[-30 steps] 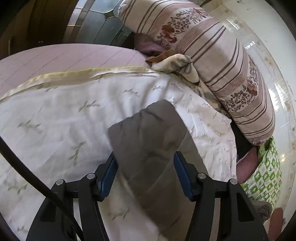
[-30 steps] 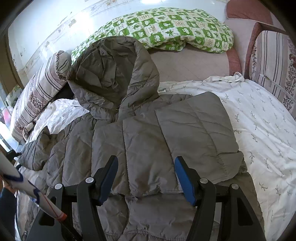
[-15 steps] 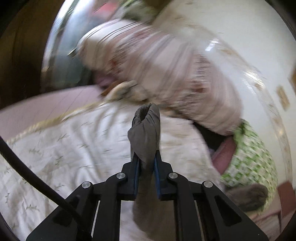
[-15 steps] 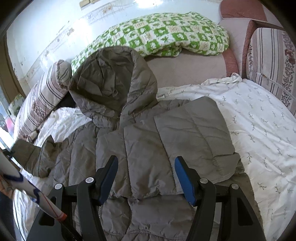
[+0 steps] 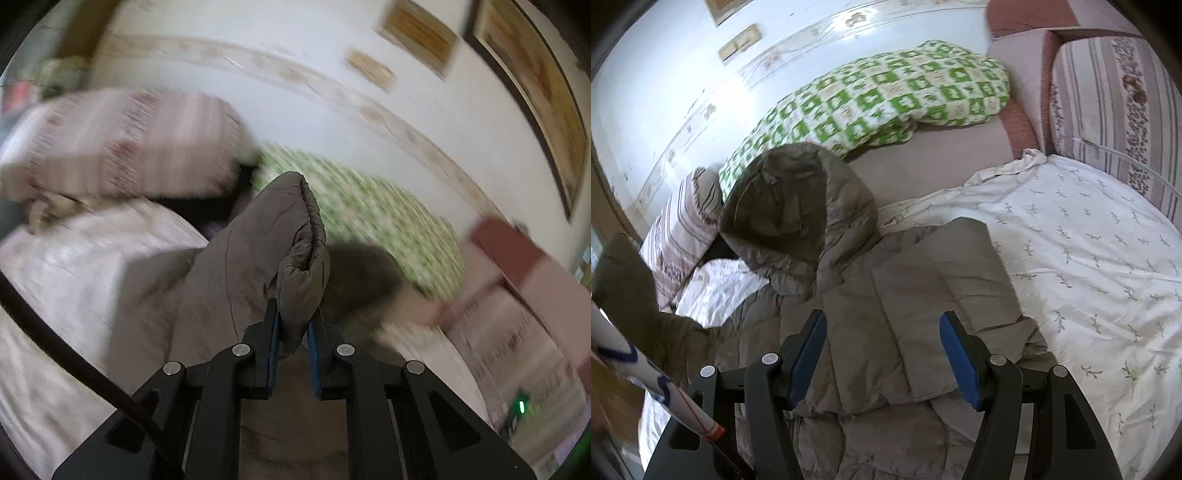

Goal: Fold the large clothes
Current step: 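Carry the sleeve across the jacket front with the left tool and release, then pinch and straighten the folded sleeve near the zipper with the right tool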

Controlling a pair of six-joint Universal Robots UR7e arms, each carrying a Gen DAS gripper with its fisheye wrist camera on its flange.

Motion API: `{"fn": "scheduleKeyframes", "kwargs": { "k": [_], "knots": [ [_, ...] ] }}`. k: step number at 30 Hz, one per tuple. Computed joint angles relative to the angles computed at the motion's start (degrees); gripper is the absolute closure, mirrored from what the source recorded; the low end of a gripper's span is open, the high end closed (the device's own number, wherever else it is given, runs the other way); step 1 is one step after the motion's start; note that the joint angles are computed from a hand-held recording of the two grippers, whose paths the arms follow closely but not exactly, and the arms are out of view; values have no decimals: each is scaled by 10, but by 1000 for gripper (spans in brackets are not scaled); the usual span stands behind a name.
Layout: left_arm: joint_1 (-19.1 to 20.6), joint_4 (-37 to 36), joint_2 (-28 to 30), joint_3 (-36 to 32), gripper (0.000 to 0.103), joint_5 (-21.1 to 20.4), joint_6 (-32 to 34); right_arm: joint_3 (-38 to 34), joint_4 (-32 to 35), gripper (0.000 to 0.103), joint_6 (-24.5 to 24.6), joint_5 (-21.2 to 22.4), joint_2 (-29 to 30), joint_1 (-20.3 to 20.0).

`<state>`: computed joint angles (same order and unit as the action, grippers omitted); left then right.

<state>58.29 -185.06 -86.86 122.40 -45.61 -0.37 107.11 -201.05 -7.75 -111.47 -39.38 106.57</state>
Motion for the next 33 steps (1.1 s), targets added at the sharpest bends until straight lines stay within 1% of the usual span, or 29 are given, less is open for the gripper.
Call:
{"fn": "scheduleKeyframes", "kwargs": {
  "k": [4, 6, 8, 9, 10, 12, 13, 14, 15, 16, 17, 18, 19, 20, 21, 22, 23, 24, 25, 27, 28, 29, 31, 33],
  "knots": [
    [12, 20, 80, 4, 90, -36, -45, 3, -4, 35, 11, 0, -8, -4],
    [27, 33, 126, -3, 90, -51, -72, 4, -3, 35, 14, 2, -11, -6],
    [47, 71, 171, -15, 90, -69, -97, 4, 1, 35, 17, 3, -14, -8],
    [54, 86, 186, -20, 90, -71, -101, 3, 4, 35, 19, 4, -15, -8],
    [57, 102, 202, -25, 90, -65, -103, 3, 7, 35, 19, 5, -16, -9],
    [54, 113, 219, -25, 90, -39, -98, 2, 12, 35, 19, 6, -16, -10],
    [50, 109, 220, -21, 85, -32, -91, 1, 18, 35, 22, 10, -17, -11],
    [42, 108, 212, -14, 79, -36, -79, 1, 24, 35, 24, 17, -19, -13],
    [37, 112, 200, -6, 67, -42, -76, 2, 38, 35, 31, 34, -23, -17],
    [26, 111, 181, 8, 60, -45, -76, 3, 54, 35, 38, 56, -27, -22],
    [14, 89, 161, 27, 59, -48, -69, 3, 67, 34, 43, 73, -29, -25],
    [4, 70, 141, 45, 55, -48, -60, 4, 89, 34, 50, 100, -32, -30],
    [-11, 46, 116, 66, 47, -36, -48, 4, 102, 34, 53, 119, -31, -32],
    [-20, 22, 104, 77, 43, -23, -36, 4, 121, 34, 56, 152, -30, -37],
    [-33, -27, 89, 96, 34, 3, -9, 3, 142, 34, 62, 188, -27, -44],
    [-43, -71, 84, 106, 27, 37, 20, 1, 161, 34, 70, 213, -22, -48],
    [-48, -110, 80, 113, 25, 71, 47, -1, 172, 34, 74, 227, -17, -49],
    [-45, -129, 78, 112, 25, 82, 64, -2, 179, 34, 77, 237, -11, -50],
    [-29, -138, 65, 109, 25, 82, 75, -6, 187, 34, 80, 245, -4, -51],
    [5, -130, 50, 95, 25, 90, 59, -12, 194, 34, 84, 249, 8, -52],
    [19, -128, 47, 88, 25, 94, 53, -15, 194, 38, 89, 253, 14, -54],
    [37, -122, 44, 77, 25, 99, 44, -19, 199, 45, 93, 259, 19, -57],
    [61, -125, 43, 61, 25, 111, 33, -32, 214, 49, 103, 266, 31, -60],
    [93, -95, 29, 48, 25, 93, -7, -39, 216, 49, 109, 263, 39, -62]
  ]
}}
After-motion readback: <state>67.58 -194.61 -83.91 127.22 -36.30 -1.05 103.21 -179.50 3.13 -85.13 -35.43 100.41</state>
